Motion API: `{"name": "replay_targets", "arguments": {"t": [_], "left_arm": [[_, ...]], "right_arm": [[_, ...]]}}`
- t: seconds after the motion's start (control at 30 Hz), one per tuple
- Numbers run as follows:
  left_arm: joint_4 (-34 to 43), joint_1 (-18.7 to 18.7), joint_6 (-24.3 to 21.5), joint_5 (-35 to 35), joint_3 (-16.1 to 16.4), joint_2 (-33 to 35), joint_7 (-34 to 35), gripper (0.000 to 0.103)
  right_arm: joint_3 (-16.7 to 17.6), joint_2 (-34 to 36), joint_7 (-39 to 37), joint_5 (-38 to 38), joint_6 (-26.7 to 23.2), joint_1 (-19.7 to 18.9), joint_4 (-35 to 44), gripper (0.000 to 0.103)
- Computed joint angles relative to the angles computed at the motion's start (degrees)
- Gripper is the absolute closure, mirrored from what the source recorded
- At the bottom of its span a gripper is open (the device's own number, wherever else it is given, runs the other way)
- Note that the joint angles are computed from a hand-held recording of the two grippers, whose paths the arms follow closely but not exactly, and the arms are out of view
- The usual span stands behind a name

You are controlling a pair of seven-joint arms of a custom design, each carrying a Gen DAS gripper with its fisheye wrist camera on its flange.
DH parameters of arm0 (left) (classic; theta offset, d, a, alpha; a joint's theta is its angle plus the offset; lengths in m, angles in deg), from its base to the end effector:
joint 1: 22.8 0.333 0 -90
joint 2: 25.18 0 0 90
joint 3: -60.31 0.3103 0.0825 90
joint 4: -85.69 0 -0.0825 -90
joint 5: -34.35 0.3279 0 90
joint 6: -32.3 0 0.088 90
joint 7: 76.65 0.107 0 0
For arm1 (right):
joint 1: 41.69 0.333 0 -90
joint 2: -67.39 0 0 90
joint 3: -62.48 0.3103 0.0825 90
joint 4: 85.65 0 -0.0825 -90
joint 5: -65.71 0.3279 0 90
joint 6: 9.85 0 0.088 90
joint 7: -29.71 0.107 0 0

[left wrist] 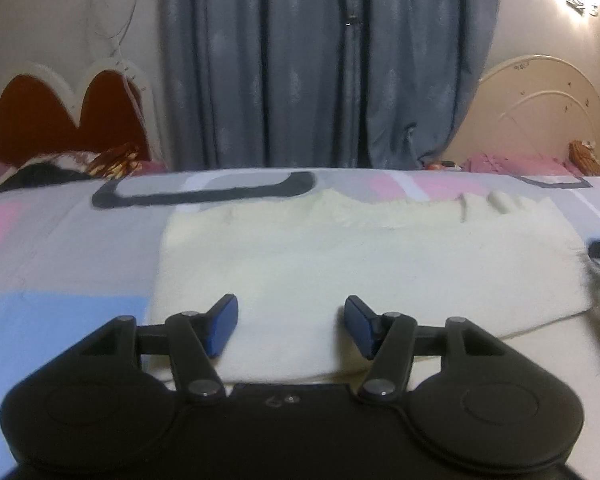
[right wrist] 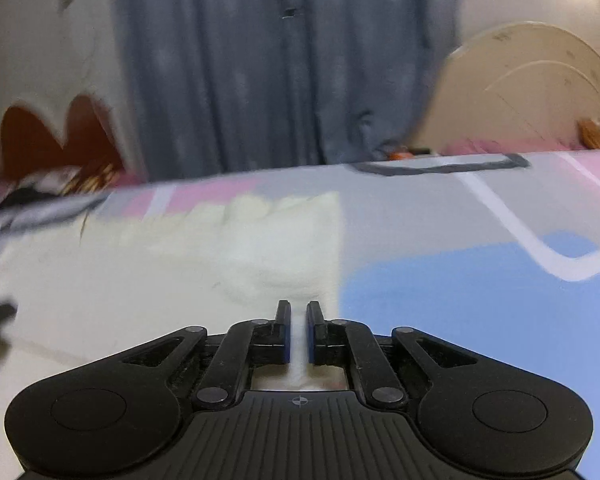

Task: Fold small clothes

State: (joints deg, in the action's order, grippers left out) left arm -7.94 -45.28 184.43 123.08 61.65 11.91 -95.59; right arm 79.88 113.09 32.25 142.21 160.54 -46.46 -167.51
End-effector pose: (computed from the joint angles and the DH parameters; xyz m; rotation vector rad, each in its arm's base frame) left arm 0.6032 -0.2657 0.2910 -1.7641 1.4436 -0.7010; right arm 0.6976 0.0313 0.2981 -1.7843 1.3145 -0.5024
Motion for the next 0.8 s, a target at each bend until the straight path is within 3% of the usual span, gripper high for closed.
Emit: {"name": "replay_targets", "arguments": {"t": [0.03, 0.1, 0.17, 0.2, 0.27, 0.33, 0.43, 0.53, 0.63, 0.8], "left_arm": [[1.14, -0.11, 0.05, -0.45, -0.31, 0.77, 1.46, 0.045], [3.43, -0.87, -2.93, -4.94, -0.96, 2.61, 8.64, 0.042], [3.25, -1.27, -2.6, -5.43, -0.16, 2.69, 8.2, 0.041], [2.31, -1.26, -2.59, -6.1, 0.01, 1.99, 7.86, 0.041], [0.36, -2.29, -4.53, -6.54, 0.31, 0.02, 7.2, 0.046], [-0.51, -2.92, -3.24, -2.14, 0.87, -1.11, 1.12, 0.044], [2.11, -2.29, -1.77, -2.38, -0.6, 0.57, 0.63, 0.043], [3.95, -1.74, -2.5, -9.2, -1.78, 2.8, 7.11, 0.043], [2.52, -3.08, -1.81, -7.5, 0.14, 2.35, 3.69, 0.041], [3.16, -4.09, -4.32, -9.44, -0.03, 2.58, 5.38, 0.04]], "right_arm": [[0.88, -0.51, -0.53, 0.35, -2.0, -0.79, -0.36, 0.098], [-1.84, 0.18, 5.63, -4.79, -6.6, 1.22, 0.75, 0.098], [-4.37, 2.68, 8.7, -9.67, -3.46, 4.12, 2.92, 0.098], [-3.31, 2.9, 8.8, -9.47, -3.62, 2.92, 3.16, 0.098], [-4.78, 1.53, 14.27, -12.5, -3.19, 3.23, 1.9, 0.098], [-1.02, -1.44, 11.71, -10.01, -6.24, -0.75, -1.77, 0.098], [3.46, -5.29, -1.55, -2.32, -8.08, -4.03, -8.31, 0.097], [2.52, -5.47, -6.35, 1.11, -6.63, -2.33, -9.89, 0.097], [1.18, -5.32, -8.24, 5.4, -7.17, -2.44, -9.63, 0.098], [-2.3, -4.23, -7.92, 6.22, -9.29, -0.48, -7.45, 0.098]]}}
